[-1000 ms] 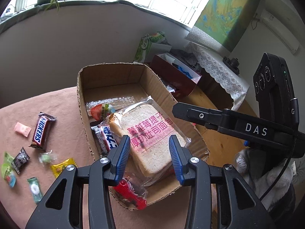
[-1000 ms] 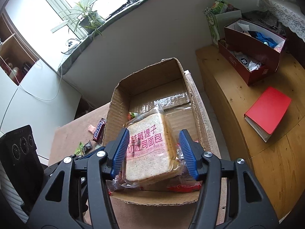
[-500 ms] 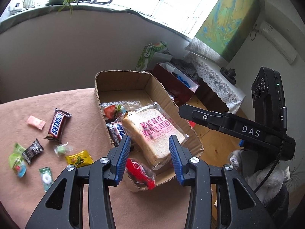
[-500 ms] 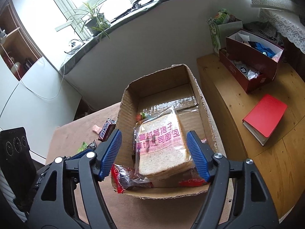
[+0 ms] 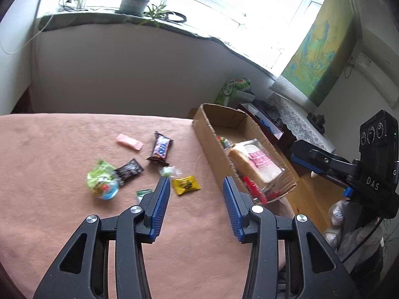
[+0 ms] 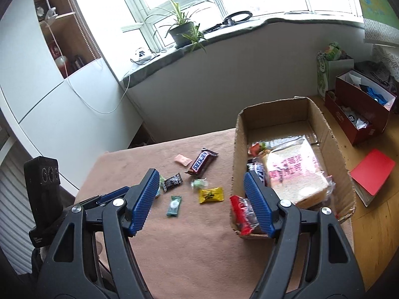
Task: Organize snacks
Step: 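Grasp the green mint candy packet with the right gripper while the left grasps the green jelly cup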
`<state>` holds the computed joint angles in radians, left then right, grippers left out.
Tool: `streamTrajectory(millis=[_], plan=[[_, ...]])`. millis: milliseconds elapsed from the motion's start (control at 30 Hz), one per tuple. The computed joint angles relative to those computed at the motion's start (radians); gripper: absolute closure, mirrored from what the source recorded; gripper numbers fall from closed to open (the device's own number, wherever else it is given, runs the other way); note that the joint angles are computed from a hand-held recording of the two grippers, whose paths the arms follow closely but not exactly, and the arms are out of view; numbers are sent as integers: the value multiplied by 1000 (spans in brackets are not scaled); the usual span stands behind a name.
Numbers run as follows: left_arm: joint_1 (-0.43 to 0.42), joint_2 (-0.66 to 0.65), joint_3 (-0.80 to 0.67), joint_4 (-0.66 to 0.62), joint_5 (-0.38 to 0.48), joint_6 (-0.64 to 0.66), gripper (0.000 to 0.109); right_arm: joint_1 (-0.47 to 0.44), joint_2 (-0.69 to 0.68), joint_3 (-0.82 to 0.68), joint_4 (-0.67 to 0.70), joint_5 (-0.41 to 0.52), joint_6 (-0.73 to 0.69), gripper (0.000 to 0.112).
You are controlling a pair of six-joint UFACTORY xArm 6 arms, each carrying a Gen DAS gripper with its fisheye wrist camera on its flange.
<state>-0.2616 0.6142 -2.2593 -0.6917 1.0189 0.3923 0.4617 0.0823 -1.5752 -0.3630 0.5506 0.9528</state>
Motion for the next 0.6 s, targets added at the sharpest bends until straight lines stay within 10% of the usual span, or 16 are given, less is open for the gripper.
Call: streamTrajectory(millis=[267, 600], plan=[[66, -42, 101, 38, -63, 16, 66, 63, 119, -104, -37, -28, 22, 38], [100, 11, 73, 99, -51, -12, 66, 125, 316, -345, -27, 181, -110, 38]])
